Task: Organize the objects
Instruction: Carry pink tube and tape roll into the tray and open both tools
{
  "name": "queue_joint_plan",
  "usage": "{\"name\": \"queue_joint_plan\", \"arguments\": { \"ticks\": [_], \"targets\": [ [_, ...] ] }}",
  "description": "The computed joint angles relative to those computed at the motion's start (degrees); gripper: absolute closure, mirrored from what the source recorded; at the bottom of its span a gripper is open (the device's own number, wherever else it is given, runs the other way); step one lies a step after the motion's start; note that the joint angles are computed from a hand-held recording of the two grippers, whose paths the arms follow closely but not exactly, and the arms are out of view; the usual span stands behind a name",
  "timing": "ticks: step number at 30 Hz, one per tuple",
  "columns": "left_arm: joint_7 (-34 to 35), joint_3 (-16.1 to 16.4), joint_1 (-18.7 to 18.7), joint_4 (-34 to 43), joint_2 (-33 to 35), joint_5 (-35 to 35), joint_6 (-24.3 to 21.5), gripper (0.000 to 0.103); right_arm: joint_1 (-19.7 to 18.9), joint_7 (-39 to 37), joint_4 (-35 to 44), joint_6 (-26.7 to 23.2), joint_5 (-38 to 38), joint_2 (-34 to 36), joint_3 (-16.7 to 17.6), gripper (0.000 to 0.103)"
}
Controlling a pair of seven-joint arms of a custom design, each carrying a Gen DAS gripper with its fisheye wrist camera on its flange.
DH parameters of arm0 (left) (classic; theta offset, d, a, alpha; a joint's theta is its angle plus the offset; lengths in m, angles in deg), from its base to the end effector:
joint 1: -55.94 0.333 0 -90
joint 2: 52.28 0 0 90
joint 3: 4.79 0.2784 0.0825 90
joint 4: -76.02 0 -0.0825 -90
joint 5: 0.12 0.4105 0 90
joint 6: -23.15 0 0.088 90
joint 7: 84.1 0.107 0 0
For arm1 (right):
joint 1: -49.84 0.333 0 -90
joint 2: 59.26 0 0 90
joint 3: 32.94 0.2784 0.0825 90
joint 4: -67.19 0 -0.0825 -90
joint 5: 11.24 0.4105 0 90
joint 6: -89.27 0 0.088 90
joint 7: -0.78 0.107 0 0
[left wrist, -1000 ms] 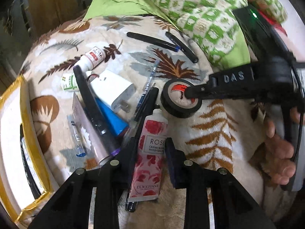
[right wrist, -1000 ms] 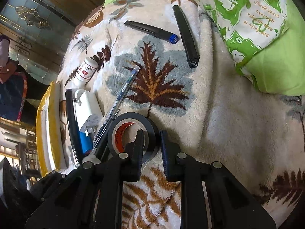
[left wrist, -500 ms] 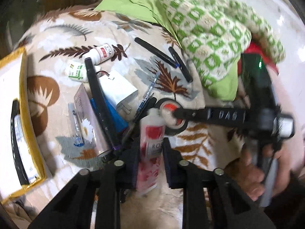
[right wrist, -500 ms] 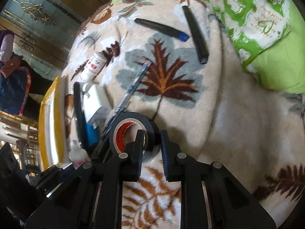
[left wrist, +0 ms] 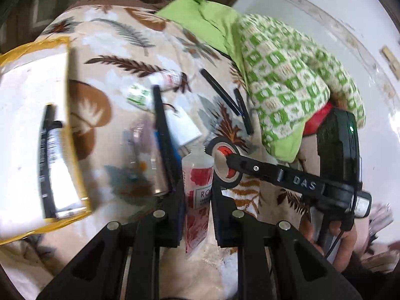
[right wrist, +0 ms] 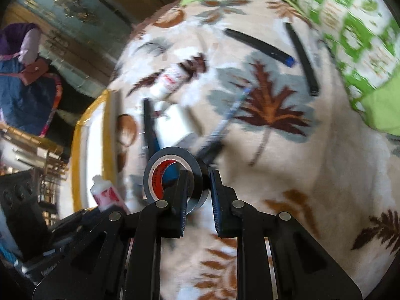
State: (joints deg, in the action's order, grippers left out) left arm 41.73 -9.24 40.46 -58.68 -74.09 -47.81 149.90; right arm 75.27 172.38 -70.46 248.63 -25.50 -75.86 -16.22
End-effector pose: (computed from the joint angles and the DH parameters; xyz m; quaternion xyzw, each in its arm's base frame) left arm 0.4604 -0.1941 0.4643 0.4618 -0.8125 0.3376 0.1124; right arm 0.3835 0.3661 0.4443 -0.4932 0.8020 -0.0226 0.3363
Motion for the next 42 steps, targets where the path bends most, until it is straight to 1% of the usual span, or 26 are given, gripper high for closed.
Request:
{"name": "queue_joint_plan", "arguments": {
  "ticks": [4, 7, 11, 13, 16, 20, 23, 25, 30, 35, 40, 42],
  "targets": [
    [-3.72, 0.88, 2.59, 2.26, 0.97, 2.64, -0.6, 0.086, 0.8, -2.22, 5.75, 0.51, -0.7, 4.54, 0.13, 0.086],
    [-6.08, 1.99, 5.17, 4.34, 2.08, 5.12, -0.79, 0.086, 2.24, -5.2, 11.79, 0.26, -0.74, 9.7, -0.64, 0.086],
    [-9.0, 2.56, 8.72, 6.48, 3.69, 9.8, -0.23, 0.086, 4.87, -11.36, 21.17, -0.87, 0.88, 17.55, -2.34, 0.086],
    [-10.04, 2.99, 9.99, 7.81, 5.15, 11.04, -1.13, 0.086, 6.43, -14.82, 26.84, -2.05, 2.22, 22.16, -2.95, 0.086],
    [-12.82, 2.77, 12.03, 9.31, 7.97, 13.63, -0.3, 0.088, 8.71, -19.89, 35.8, -4.82, 4.22, 29.23, -3.61, 0.086],
    [-15.16, 2.51, 13.78, 11.09, 11.48, 14.24, -0.28, 0.088, 12.21, -23.31, 46.44, -10.13, 4.3, 37.0, -5.46, 0.086],
    [-15.94, 2.01, 14.58, 12.3, 13.15, 14.15, -0.25, 0.088, 15.11, -25.03, 54.25, -16.2, 2.78, 42.1, -7.27, 0.086],
    [-17.95, 0.94, 14.93, 11.87, 13.06, 17.56, 2.05, 0.088, 16.69, -25.93, 58.9, -20.09, 1.8, 45.01, -8.23, 0.086],
    [-21.4, -0.14, 14.8, 11.62, 13.85, 22.37, 5.76, 0.088, 18.01, -29.48, 65.08, -24.61, 2.8, 49.08, -8.9, 0.086],
    [-21.91, 0.25, 14.96, 12.65, 15.31, 21.7, 5.55, 0.088, 18.99, -30.58, 68.36, -27.09, 3.93, 51.53, -9.56, 0.086],
    [-23.45, -0.44, 14.91, 13.02, 16.03, 24.57, 5.9, 0.087, 19.34, -31.39, 69.21, -27.5, 4.34, 52.17, -9.97, 0.086],
    [-23.0, -0.4, 14.8, 13.23, 16.19, 24.32, 5.45, 0.087, 19.17, -32.23, 69.86, -27.56, 4.97, 52.69, -9.74, 0.086]
  ]
}}
